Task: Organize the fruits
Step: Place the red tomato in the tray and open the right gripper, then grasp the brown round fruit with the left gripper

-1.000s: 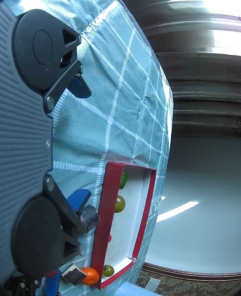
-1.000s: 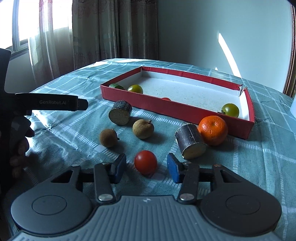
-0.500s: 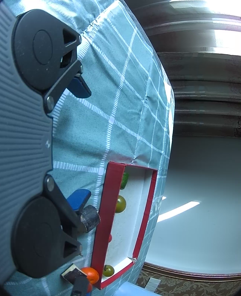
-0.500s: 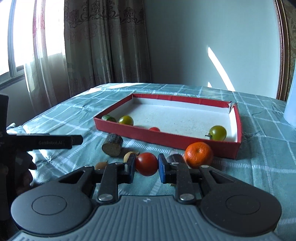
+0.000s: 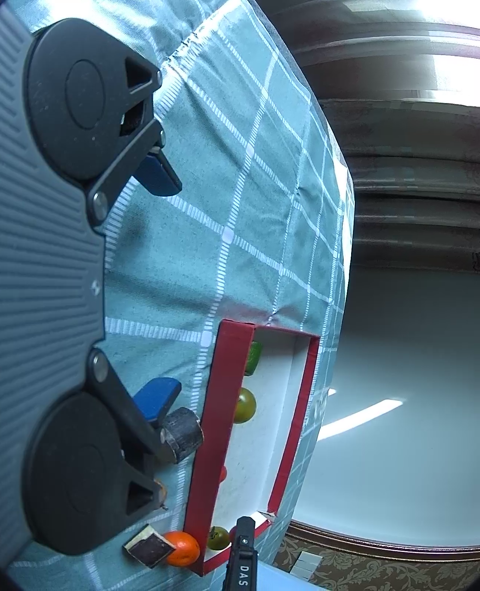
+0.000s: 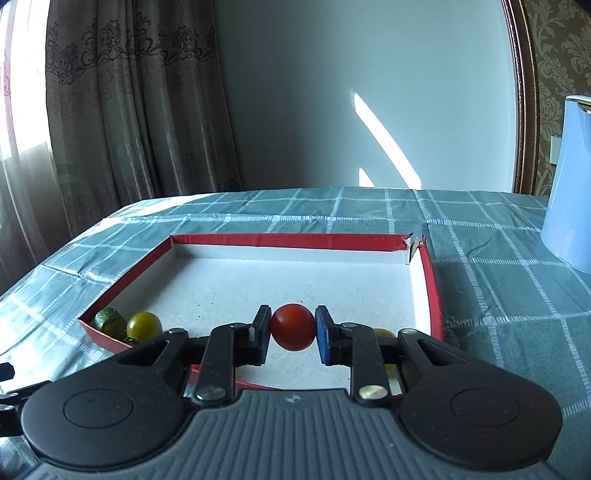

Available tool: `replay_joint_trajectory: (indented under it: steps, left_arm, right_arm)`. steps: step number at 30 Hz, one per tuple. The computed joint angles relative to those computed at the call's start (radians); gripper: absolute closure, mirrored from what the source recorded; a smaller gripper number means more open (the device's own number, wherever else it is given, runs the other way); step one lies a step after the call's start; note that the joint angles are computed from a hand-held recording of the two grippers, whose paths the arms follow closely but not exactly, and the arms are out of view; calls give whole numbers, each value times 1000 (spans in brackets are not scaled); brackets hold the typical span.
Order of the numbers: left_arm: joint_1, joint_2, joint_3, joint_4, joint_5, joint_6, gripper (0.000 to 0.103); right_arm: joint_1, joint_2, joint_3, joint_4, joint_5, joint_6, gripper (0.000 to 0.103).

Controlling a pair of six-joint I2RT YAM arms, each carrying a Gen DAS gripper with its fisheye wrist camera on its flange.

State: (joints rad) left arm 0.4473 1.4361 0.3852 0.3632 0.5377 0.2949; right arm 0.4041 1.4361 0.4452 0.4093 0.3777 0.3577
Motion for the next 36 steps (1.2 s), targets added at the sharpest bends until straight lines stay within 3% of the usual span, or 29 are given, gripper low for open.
replay_joint_trajectory:
  steps: [8,11,12,14,18,21,24,27,29,36]
  left_arm:
    - [-1,6,4,-5,5,4,0]
    - [-2,10,7,-9,2,3,0]
    - [-2,12,9,-9,-1,2,0]
    - [5,13,8,-8,6,-3,0]
    - [8,14,14,-20,8,-3,0]
    - [9,10,14,-28,13,1,0]
    - [26,6,20,-62,67,35,0]
    - [49,-51,-27,-48,132,70,0]
    - [56,-121,-76,-49,180,94,0]
    - [-52,-388,-231,-98,130,194,6]
  right_arm:
    - [-12,54,17,-10,-26,14,77]
    - [-7,18,3,-23,-20,26,61]
    - [-4,-9,-15,-19,-12,38,53]
    - [-1,-110,-88,16,-5,45,52]
    - [50,-324,-214,-16,162,26,51]
    - [23,-471,-311,-47,197,48,39]
    - [-98,-561,-380,-68,121,107,36]
    - [-206,-560,-390,-62,11,154,36]
    - [-211,-559,-398,-38,5,144,36]
    - [-185,-567,-407,-30,-5,133,36]
